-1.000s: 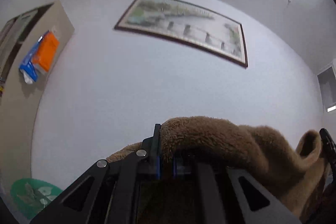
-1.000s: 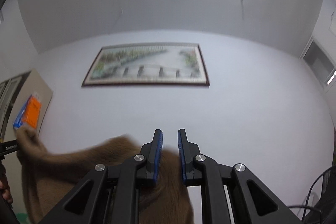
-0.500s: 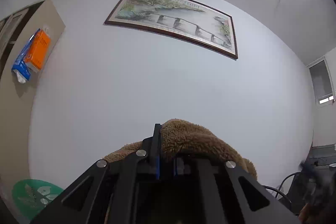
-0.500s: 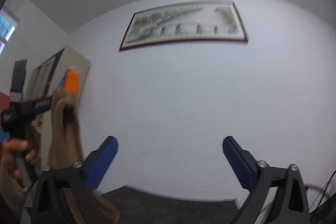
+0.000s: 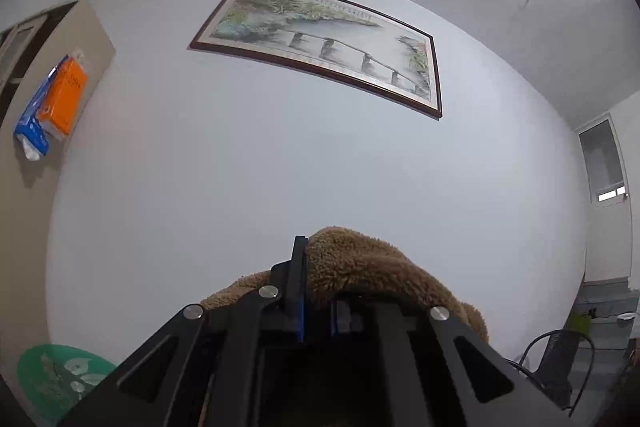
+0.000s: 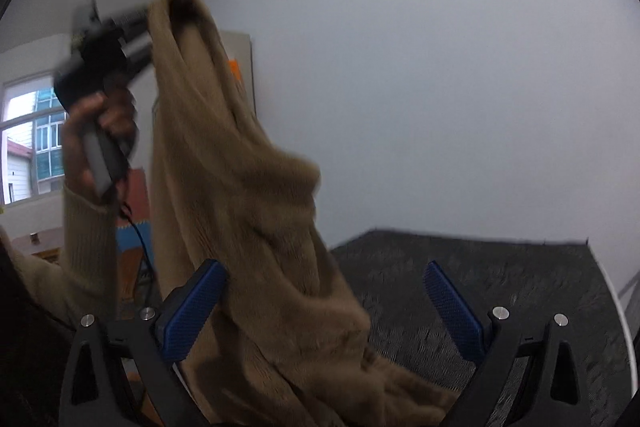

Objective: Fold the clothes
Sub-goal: 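Raise the blanket high with both grippers, shaking it open in the air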

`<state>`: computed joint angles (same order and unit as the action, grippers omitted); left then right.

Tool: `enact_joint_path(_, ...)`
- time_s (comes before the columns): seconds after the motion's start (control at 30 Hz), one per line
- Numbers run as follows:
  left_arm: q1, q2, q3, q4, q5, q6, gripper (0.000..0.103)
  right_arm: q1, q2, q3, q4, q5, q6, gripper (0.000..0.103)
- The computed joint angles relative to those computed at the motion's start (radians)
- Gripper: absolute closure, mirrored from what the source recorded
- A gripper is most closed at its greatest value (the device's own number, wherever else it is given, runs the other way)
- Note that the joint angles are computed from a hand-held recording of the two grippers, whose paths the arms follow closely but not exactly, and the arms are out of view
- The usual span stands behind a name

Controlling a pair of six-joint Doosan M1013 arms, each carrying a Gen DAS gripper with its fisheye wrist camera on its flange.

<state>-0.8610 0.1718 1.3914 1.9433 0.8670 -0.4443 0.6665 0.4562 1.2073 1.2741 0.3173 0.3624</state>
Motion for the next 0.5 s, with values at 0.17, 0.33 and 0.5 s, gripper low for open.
enact_joint_path(0.17, -0.004, 0.003, -0.007, -0.021, -0.012, 0.02, 0.094, -0.02, 0.057, -0.075, -0.097, 0.127, 0.178, 0.05)
enact_joint_path(0.33, -0.008, 0.004, -0.005, -0.018, -0.018, 0.028, 0.094, -0.061, 0.135, -0.184, -0.049, 0.39, 0.239, 0.05)
enact_joint_path(0.5, -0.008, 0.009, -0.016, -0.045, -0.016, 0.056, 0.094, -0.077, 0.189, -0.26, -0.048, 0.516, 0.332, 0.061)
